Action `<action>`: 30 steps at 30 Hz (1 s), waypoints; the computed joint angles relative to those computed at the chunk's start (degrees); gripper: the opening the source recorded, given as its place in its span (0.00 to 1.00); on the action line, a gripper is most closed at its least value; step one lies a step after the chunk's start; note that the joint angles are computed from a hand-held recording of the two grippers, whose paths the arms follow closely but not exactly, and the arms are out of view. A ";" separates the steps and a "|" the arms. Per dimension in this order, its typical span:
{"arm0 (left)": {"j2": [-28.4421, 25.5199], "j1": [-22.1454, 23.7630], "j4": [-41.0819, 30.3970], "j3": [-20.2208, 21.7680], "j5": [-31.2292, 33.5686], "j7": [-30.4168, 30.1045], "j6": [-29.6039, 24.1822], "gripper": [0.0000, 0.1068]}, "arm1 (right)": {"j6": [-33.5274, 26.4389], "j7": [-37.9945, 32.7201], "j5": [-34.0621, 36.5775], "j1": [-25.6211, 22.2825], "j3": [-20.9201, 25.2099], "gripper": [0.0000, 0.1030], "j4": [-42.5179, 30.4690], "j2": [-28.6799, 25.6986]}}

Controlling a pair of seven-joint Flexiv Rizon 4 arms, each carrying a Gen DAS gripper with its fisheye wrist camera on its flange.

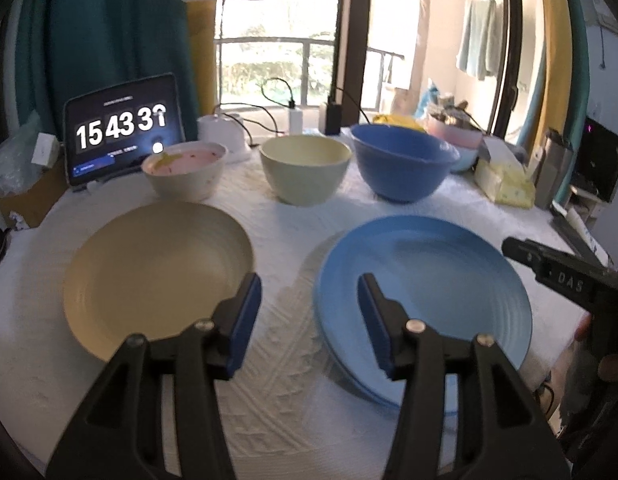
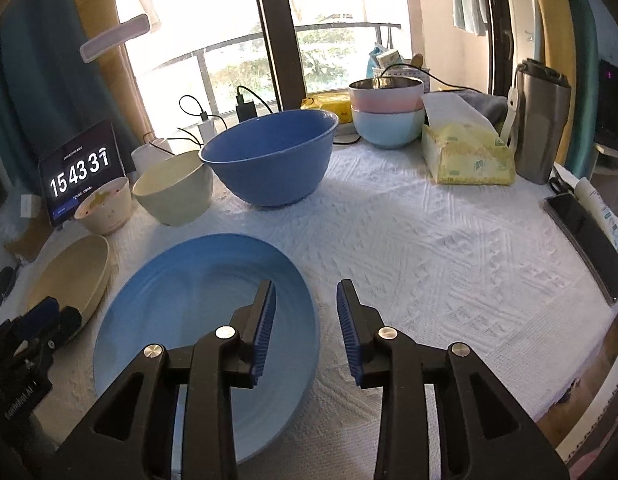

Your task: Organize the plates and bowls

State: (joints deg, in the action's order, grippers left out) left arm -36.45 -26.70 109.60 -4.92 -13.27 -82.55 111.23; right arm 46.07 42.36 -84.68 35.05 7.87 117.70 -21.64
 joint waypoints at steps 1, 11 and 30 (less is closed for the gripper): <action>0.16 0.65 0.29 -0.44 0.32 -0.26 0.39 0.49 | -0.48 -0.51 0.27 0.29 0.10 0.33 -0.32 -0.07; 1.39 6.81 2.86 -4.10 4.46 -3.43 4.40 0.49 | -2.33 -4.83 2.69 2.90 -0.09 0.33 -4.21 -2.04; 1.90 8.64 5.25 -1.15 4.04 -4.22 10.04 0.50 | -2.13 -14.92 7.60 7.85 -2.87 0.33 -13.88 -8.02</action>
State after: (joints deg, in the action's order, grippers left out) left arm -34.55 -18.06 114.85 -6.08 -9.23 -86.77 121.26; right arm 43.94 27.44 -77.08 42.90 5.00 103.82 -29.66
